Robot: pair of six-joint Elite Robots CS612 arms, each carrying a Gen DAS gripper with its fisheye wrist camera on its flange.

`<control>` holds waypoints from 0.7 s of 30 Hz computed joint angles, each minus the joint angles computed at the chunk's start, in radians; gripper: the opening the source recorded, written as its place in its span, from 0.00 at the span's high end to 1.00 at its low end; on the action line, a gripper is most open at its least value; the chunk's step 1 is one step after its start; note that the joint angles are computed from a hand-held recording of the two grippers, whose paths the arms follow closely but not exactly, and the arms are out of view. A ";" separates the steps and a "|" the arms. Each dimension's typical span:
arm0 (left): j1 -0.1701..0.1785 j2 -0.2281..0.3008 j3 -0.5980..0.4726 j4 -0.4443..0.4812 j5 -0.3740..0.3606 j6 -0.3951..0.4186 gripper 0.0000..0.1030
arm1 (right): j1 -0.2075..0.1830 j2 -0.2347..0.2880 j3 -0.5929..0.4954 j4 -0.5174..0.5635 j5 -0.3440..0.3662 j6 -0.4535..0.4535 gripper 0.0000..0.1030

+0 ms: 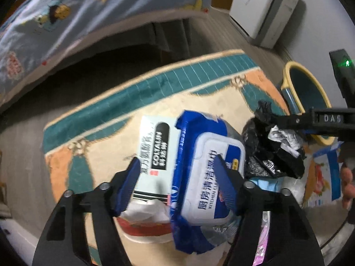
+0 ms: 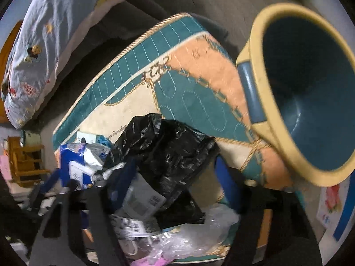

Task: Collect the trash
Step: 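Grasp the blue wet-wipe pack with the left tool while the right tool grasps the black plastic bag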

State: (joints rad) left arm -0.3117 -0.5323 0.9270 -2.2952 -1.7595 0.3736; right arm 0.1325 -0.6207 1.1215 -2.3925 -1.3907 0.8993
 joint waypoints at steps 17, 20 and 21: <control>0.015 -0.038 0.042 -0.029 -0.090 0.012 0.94 | -0.005 -0.055 0.096 -0.213 0.024 0.019 0.89; 0.014 -0.061 0.078 -0.085 -0.100 0.023 0.94 | -0.001 -0.067 0.104 -0.232 -0.002 -0.008 0.90; 0.014 -0.068 0.090 -0.101 -0.106 0.025 0.94 | 0.002 -0.072 0.106 -0.239 -0.017 -0.023 0.90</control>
